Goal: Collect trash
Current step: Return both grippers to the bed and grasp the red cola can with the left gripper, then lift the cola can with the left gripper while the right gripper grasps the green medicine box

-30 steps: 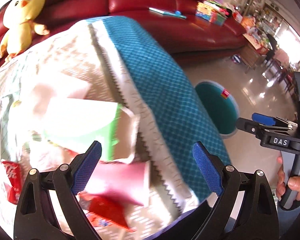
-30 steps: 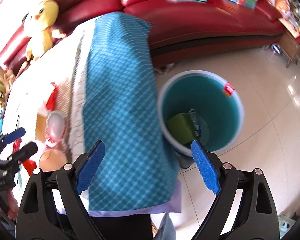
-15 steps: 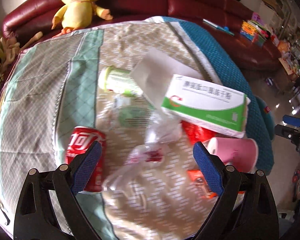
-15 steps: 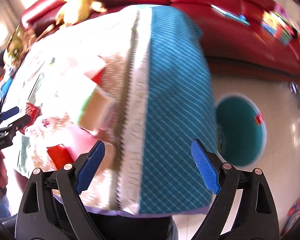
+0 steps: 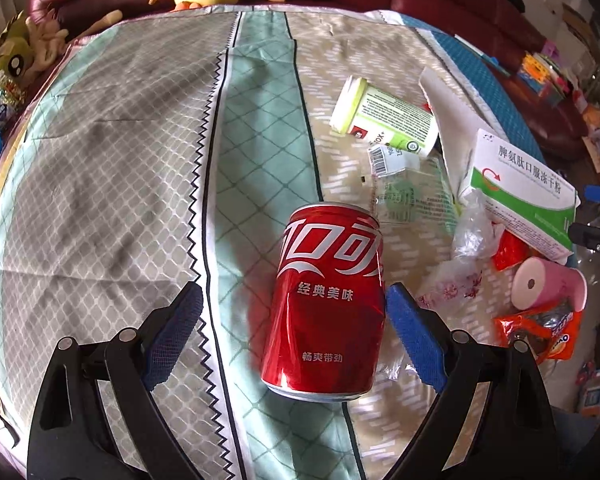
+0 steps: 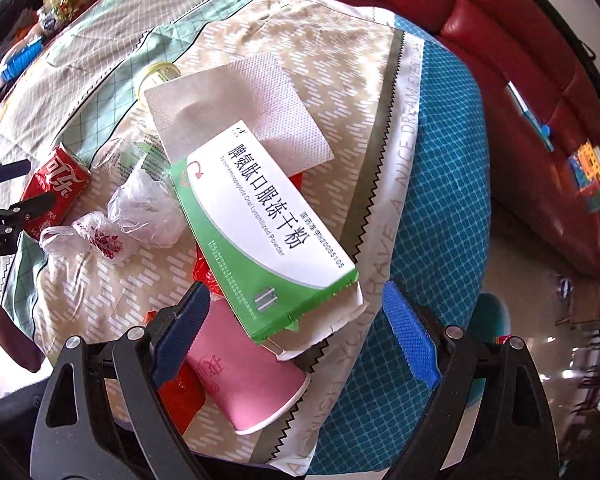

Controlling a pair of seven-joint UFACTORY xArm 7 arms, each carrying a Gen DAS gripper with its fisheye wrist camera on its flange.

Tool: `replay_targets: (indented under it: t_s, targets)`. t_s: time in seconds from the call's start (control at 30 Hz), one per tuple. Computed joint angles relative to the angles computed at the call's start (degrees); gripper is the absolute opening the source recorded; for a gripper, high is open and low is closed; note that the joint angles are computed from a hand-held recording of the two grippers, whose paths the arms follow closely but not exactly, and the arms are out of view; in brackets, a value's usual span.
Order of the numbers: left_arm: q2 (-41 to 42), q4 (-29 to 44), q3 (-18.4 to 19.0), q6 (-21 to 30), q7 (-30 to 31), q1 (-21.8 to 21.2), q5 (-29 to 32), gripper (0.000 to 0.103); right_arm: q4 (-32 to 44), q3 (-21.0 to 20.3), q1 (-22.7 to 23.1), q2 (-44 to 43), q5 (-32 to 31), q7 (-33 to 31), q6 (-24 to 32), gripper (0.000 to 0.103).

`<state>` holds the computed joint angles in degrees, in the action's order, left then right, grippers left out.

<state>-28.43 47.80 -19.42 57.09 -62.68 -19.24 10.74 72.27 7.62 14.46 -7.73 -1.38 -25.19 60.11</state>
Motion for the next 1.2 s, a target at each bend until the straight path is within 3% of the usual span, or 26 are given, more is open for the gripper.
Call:
replay_targets:
  t_s: [0.17, 0.23, 0.27, 0.67, 0.73, 1.0, 1.2]
  targets:
    - [2.61, -0.06, 0.48, -2.47, 3.59, -1.35, -0.52, 0.092, 2.85, 1.27, 1.14, 2.48, -3.55, -0.7, 1.94, 0.084]
    - [3.3, -0.37, -0.11, -2.85, 3.0, -1.09, 0.55, 0.067, 4.52, 1.67, 1.7, 4.13, -5.27, -1.28, 2.99, 0.084]
    - [3.42, -0.58, 0.16, -3.03, 3.01, -1.16, 0.41, 0.059, 5.37, 1.85, 2.04, 5.03, -6.02, -1.5, 3.64, 0.084]
    - [-1.33, -1.44, 1.37, -5.28, 0.29, 2.35, 1.59, 0.059, 10.23, 2.62, 7.01, 13.55, -15.06, -3.61, 6.61, 0.084]
    - [-1.01, -1.12, 1.26, -5.99, -0.01, 2.77, 1.43, 0.059, 8.9, 2.38, 6.73, 12.85, -12.66, -5.94, 4.22, 0.076]
    - [3.03, 3.52, 0.05, -6.54, -0.87, 3.46, 3.23, 0.059, 11.84, 0.76, 3.84, 11.15, -0.72, -6.52, 3.43, 0.075]
    - [8.42, 11.09, -1.74, -5.65, -1.6, 2.61, 7.22, 0.059, 13.16, -1.06, 0.29, 9.28, 6.22, -5.46, 2.92, 0.075]
